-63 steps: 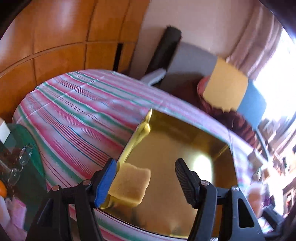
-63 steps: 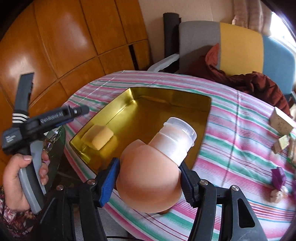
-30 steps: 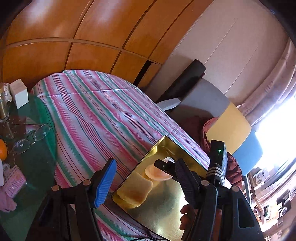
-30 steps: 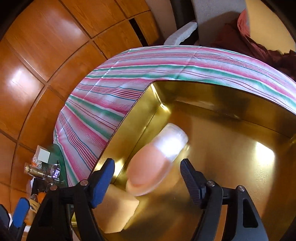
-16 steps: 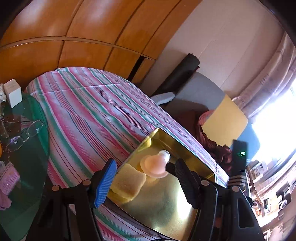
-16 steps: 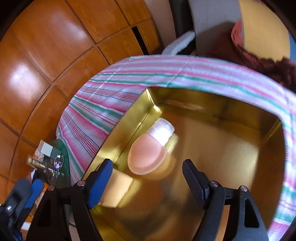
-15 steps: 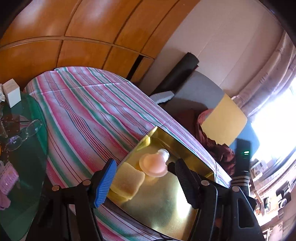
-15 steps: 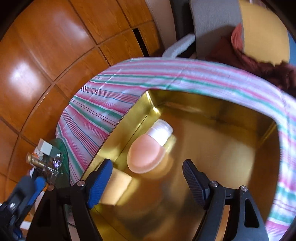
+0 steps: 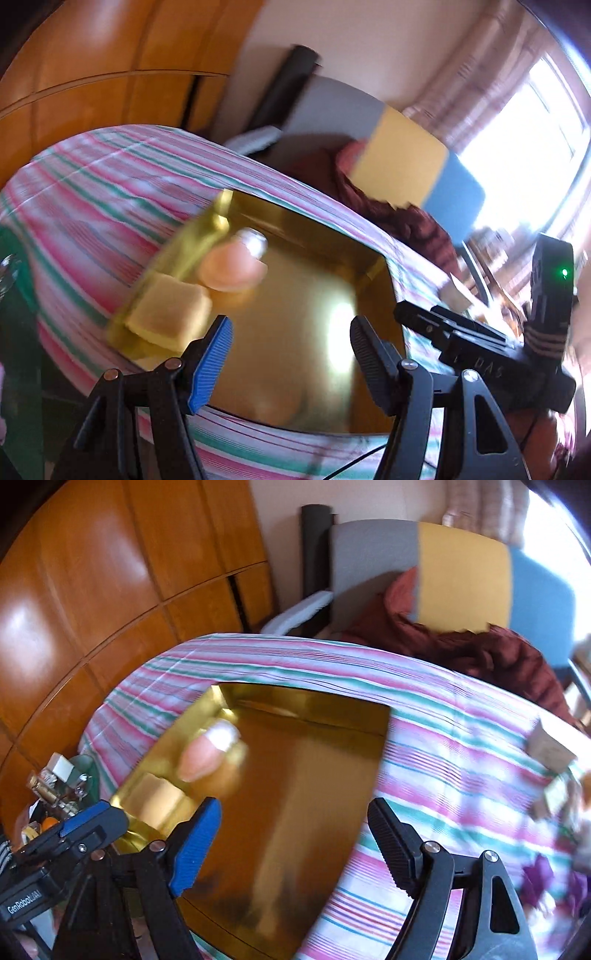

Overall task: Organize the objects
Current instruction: 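Open both tools to release the sponge and bottle in the tray, then grasp the white knotted cloth with the right tool while the left tool grasps a purple packet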

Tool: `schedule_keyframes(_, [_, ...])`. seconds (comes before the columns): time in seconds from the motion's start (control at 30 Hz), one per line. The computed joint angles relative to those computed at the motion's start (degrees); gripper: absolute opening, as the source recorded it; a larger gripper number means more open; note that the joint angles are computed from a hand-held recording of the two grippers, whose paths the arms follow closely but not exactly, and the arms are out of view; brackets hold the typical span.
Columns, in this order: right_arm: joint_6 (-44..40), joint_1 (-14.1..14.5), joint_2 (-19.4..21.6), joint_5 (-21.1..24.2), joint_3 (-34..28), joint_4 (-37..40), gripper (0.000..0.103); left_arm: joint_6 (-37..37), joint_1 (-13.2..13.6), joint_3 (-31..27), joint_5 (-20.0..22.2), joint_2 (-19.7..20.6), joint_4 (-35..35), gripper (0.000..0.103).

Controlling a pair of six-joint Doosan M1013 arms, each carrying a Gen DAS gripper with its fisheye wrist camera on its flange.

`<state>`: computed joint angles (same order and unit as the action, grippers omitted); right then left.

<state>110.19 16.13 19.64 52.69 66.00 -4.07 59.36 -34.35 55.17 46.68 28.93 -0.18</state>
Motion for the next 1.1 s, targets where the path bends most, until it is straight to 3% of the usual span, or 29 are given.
schedule_keyframes(0.37, [7.73, -4.30, -8.51, 0.45, 13.08, -5.66, 0.082, 24.49, -2.68, 0.00, 0.17, 0.40, -17.13, 0.067])
schedule_keyframes(0.6, [12.64, -8.23, -12.34, 1.11, 18.70, -11.23, 0.082, 29.67, -4.43, -1.82, 3.50, 1.53, -20.61, 0.067])
schedule_keyframes(0.87, [-0.99, -11.86, -10.78, 5.02, 17.92, -7.02, 0.074, 31.55, -6.00, -3.26, 5.76, 2.44, -20.66, 0.067])
schedule_keyframes(1.07, [-7.67, -13.62, -9.56, 6.05, 17.87, -0.40, 0.060, 31.82, -6.75, -5.04, 8.23, 3.54, -19.55, 0.067])
schedule_keyframes(1.1, [-8.74, -14.06, -9.75, 5.41, 18.26, 1.26, 0.053, 31.92, -6.83, -5.23, 8.48, 3.63, -19.35, 0.067])
